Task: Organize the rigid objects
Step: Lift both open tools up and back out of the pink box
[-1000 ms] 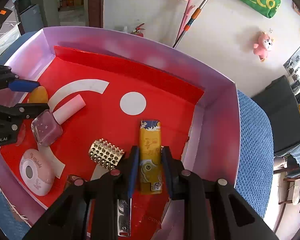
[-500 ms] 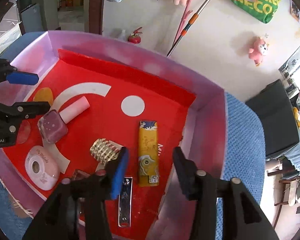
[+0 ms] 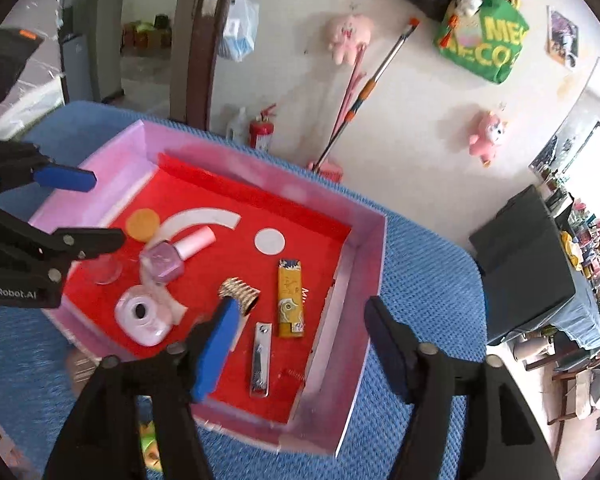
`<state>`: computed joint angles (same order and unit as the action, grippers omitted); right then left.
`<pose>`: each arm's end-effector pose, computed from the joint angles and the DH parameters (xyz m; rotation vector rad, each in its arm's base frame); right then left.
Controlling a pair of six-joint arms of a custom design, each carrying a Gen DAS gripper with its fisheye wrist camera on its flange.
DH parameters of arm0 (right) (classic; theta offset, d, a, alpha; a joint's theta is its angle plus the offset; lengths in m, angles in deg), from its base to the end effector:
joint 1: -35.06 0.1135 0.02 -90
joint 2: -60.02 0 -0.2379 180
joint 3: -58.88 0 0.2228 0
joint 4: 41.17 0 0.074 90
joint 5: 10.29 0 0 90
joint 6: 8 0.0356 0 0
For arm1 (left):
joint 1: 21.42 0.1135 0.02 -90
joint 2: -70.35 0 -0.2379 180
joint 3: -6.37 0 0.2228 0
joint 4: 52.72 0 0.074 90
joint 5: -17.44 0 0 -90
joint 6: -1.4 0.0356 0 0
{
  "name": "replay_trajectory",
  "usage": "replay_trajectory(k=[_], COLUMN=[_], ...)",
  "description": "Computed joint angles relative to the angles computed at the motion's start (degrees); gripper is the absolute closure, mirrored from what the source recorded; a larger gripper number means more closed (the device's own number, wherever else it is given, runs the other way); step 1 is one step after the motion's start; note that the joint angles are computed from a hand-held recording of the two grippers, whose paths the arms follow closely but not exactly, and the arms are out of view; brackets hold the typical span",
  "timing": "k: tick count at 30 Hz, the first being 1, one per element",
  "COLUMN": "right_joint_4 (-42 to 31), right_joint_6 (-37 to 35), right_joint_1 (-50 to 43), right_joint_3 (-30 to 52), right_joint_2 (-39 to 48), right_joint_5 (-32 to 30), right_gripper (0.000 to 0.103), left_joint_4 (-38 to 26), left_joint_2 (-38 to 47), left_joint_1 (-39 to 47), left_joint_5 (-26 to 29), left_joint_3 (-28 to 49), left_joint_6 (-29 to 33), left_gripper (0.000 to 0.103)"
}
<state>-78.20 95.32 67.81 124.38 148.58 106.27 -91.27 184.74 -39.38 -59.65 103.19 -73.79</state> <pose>0.2372 0.1336 0.1723 -0.2637 2.4647 -0.2788 0.3697 -0.1282 0.1727 0.8006 2.4125 -0.3086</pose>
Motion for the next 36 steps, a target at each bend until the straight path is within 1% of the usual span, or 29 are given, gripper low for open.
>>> replay_trajectory(k=[2,4,5,6,7,9,11,12,13,15,17,18,20,21,22,24,25,29,31,32,34,35,36], right_joint_4=[-0.84,-2.84,-3.86,-5.0,-6.43,-8.81,-12.33,-13.89,-15.68,-21.07,-26.15,-29.48,-37.97,-39.87,-44.98,-50.45,-52.63,-56.7,-56.48,-56.02,-54.82,-52.81,-49.51], right_joint_6=[1.54,4.33,5.91,7.52,9.4,12.59,16.74,18.56,21.09,28.36,35.52,40.33,53.76,57.35,66.18,76.38,81.39,96.51,100.84,102.56,106.08,106.26,104.36], right_joint_1=[2.15,5.06,6.7,8.47,10.93,15.0,19.63,21.57,24.2,31.36,37.42,40.79,49.11,50.95,55.0,59.28,61.41,67.76,69.6,70.24,71.05,70.84,70.4], right_joint_3=[-1.66,-3.82,-4.65,-5.19,-6.3,-7.55,-8.3,-8.2,-8.53,-8.74,-8.29,-7.77,-6.59,-6.5,-5.73,-5.12,-5.04,-5.03,-5.2,-5.46,-5.81,-6.47,-7.79], right_joint_2=[-3.37,-8.62,-10.8,-12.53,-15.72,-19.97,-23.89,-25.06,-26.84,-29.6,-29.96,-29.57,-27.68,-26.98,-24.31,-20.48,-18.3,-8.41,-4.03,-2.26,1.36,2.47,1.94], right_joint_5=[1.55,3.11,3.94,4.95,6.56,9.55,12.56,13.87,15.75,20.75,24.87,26.99,31.17,32.05,33.55,34.59,34.67,33.27,32.61,32.39,32.11,31.8,31.59], right_gripper=[0.029,0.028,0.027,0.024,0.019,0.016,0.015,0.014,0.011,0.008,0.006,0.005,0.002,0.001,0.001,0.001,0.0,0.0,0.0,0.0,0.0,0.0,0.0], left_joint_4=[4.33,8.74,10.34,12.27,13.87,17.14,19.12,19.98,20.68,22.92,24.97,25.71,26.69,27.32,27.33,28.13,28.76,29.76,32.24,33.62,35.93,36.92,38.63], left_joint_2=[-6.37,-13.51,-16.07,-18.76,-21.36,-27.26,-32.03,-34.0,-36.51,-41.96,-47.69,-50.46,-55.09,-57.58,-59.52,-63.26,-64.84,-66.9,-67.06,-66.51,-64.02,-62.9,-61.04], left_joint_1=[-0.15,-1.05,-1.33,-1.12,-1.05,-0.81,-0.7,-0.73,-0.78,-0.84,-1.02,-1.08,-1.34,-1.46,-1.51,-1.47,-1.29,-0.46,-1.16,-1.26,0.18,0.74,1.62], left_joint_5=[0.45,0.25,0.13,0.23,0.16,0.28,0.24,0.2,0.16,0.34,0.07,0.1,-0.12,-0.17,-0.06,0.22,0.36,0.88,-1.37,-1.66,0.53,1.27,2.35], left_joint_3=[-8.01,-16.46,-19.49,-22.42,-25.15,-30.91,-35.35,-37.2,-39.37,-44.28,-49.27,-51.51,-55.26,-57.43,-58.91,-62.37,-64.09,-67.76,-70.25,-71.18,-72.55,-73.02,-73.71], left_joint_6=[-0.09,-1.34,-1.86,-2.27,-2.65,-3.18,-3.53,-3.67,-3.79,-4.14,-4.84,-5.26,-5.93,-6.33,-6.5,-7.22,-7.77,-8.46,-8.83,-8.95,-9.22,-9.47,-9.74], left_gripper=[0.029,0.028,0.025,0.022,0.022,0.021,0.02,0.017,0.016,0.012,0.01,0.009,0.005,0.005,0.005,0.005,0.005,0.005,0.005,0.005,0.005,0.005,0.005])
